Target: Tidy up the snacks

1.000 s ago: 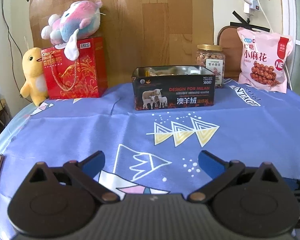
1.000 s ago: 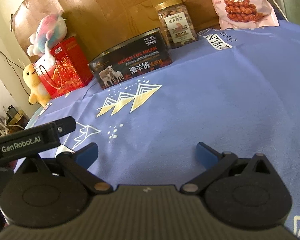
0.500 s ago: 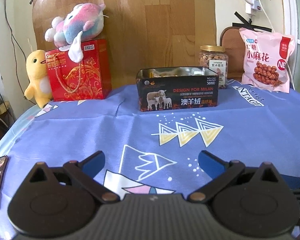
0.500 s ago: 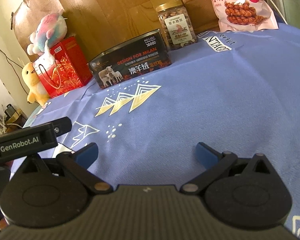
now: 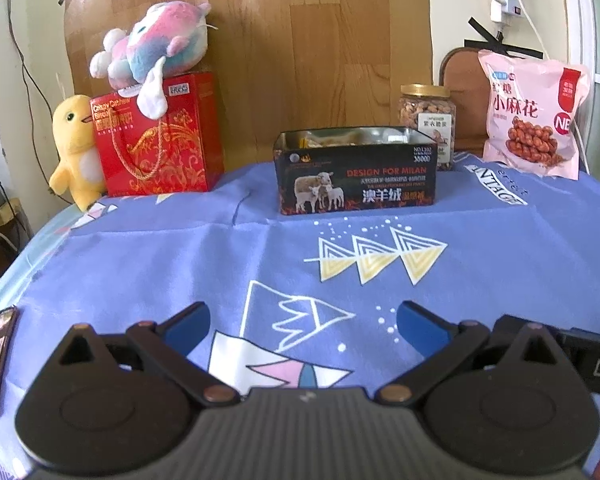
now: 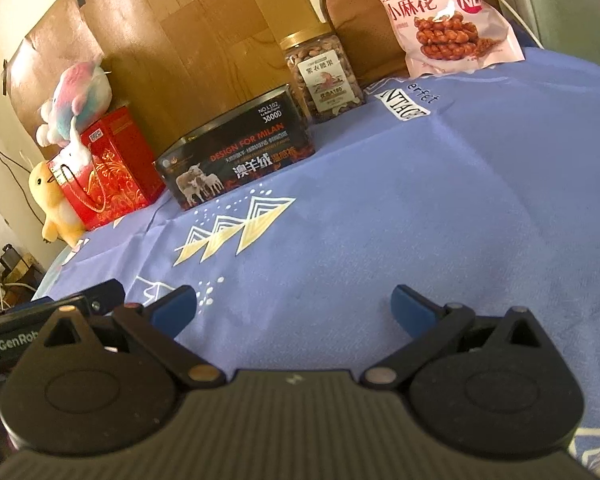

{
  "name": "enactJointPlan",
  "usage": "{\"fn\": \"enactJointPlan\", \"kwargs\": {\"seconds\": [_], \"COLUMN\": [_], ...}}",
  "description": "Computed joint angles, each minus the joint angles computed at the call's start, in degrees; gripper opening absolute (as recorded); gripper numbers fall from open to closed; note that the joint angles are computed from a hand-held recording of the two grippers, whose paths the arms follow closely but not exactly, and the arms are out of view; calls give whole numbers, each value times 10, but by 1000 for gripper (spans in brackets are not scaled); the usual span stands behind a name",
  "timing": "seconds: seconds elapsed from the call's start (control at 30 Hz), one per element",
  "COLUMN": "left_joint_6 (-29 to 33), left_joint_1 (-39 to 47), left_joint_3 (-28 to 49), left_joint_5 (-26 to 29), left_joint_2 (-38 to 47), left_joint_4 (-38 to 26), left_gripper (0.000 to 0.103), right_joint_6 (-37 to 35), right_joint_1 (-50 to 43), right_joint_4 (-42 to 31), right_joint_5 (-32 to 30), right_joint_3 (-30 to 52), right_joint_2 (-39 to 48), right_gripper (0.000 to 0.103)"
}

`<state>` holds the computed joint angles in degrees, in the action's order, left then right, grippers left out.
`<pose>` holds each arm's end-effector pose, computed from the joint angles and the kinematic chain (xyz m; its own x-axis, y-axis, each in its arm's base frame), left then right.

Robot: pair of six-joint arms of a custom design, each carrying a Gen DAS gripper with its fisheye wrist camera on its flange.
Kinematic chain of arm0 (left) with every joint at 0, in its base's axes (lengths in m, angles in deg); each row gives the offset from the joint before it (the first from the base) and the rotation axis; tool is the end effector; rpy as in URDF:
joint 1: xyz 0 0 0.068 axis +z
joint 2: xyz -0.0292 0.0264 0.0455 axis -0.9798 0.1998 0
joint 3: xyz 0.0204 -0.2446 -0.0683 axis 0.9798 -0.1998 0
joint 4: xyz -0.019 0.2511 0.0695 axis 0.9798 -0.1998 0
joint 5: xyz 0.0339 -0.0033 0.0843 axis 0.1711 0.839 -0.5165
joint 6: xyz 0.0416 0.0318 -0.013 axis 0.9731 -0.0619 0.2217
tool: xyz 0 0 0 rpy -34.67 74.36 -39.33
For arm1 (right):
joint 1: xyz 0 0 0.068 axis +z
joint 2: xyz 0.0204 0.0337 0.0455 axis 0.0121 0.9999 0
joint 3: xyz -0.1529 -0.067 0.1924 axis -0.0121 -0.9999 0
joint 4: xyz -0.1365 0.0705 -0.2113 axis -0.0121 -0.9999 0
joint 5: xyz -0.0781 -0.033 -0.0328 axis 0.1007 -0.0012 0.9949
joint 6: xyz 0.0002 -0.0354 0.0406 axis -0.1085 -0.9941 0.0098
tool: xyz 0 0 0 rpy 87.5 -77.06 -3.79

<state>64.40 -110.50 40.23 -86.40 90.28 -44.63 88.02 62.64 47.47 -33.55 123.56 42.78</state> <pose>0.2157 -0.1267 0.1447 -0.5130 0.2671 -0.8158 0.3604 0.9296 0.0778 0.1548 0.2318 0.1072 -0.4194 0.5374 -0.7317 0.3344 0.8407 0.4258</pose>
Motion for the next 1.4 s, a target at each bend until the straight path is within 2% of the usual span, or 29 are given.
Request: {"fn": "enactJointPlan", "kwargs": {"seconds": [0.2, 0.53, 1.4], "left_joint_6": [-5, 2, -7], "left_joint_1": [2, -29, -32], "left_joint_3": [8, 10, 15], "left_joint_5": [6, -43, -51], "left_joint_2": [3, 13, 6], "left_joint_4": [-20, -23, -44], "left_gripper": [103, 103, 103], "right_joint_6": [6, 27, 26], "right_joint_1": [7, 15, 23], "right_joint_4": [-14, -33, -37], "right_joint_5": [16, 31, 35], "right_joint_3": [9, 10, 15], "right_joint_2": [6, 3, 5], "right_gripper": [103, 103, 103]}}
